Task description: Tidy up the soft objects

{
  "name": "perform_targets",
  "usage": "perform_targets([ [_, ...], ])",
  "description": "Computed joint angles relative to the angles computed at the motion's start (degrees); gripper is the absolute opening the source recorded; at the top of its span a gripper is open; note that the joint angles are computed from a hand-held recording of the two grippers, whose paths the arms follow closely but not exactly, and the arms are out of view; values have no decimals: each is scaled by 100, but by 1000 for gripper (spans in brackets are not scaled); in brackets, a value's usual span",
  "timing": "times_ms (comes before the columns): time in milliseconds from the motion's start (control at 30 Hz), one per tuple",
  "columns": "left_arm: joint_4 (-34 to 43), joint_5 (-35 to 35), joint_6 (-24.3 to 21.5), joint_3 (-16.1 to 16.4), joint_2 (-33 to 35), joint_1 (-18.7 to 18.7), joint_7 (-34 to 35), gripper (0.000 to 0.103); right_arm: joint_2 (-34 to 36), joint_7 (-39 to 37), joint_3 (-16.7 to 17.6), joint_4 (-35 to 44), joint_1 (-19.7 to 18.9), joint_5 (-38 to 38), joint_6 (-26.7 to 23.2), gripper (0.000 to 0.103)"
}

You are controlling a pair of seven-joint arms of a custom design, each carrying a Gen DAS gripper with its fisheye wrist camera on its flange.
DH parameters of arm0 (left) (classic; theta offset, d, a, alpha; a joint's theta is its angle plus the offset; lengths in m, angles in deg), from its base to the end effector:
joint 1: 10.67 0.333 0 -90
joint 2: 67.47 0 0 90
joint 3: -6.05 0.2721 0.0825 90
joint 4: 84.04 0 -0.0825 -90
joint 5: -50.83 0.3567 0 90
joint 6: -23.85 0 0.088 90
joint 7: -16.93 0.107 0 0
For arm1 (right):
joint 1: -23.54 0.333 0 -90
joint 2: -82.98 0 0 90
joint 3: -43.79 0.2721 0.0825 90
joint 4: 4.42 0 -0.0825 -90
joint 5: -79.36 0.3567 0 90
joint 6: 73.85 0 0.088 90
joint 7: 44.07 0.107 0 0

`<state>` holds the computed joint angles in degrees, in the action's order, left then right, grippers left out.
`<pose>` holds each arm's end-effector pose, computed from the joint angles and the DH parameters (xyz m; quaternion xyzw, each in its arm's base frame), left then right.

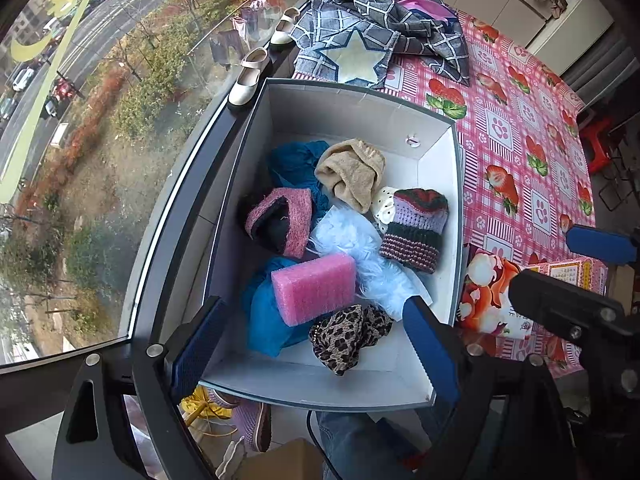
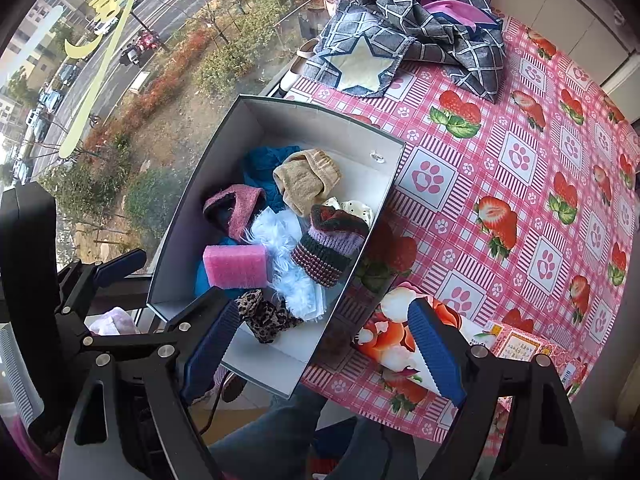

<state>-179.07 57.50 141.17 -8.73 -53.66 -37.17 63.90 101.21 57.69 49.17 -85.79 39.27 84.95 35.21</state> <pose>0.4712 -0.3897 0.4520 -0.7037 0.7058 -0.0769 0.0274 0.5910 0.2273 0.4977 -0.7481 0.6555 0.0145 0.1024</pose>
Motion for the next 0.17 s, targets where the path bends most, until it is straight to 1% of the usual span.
perform_targets([
  [67, -69, -57, 21, 6, -39, 26, -18, 92, -30, 26, -2, -43, 3, -7, 21, 88],
  [100, -181, -117, 143, 5, -101, 55, -15, 92, -51, 43, -4, -75, 3, -7, 37, 88],
  [167, -528, -394, 593, -12, -312, 169, 60, 92, -113, 77, -8, -173, -2, 0, 86, 88],
])
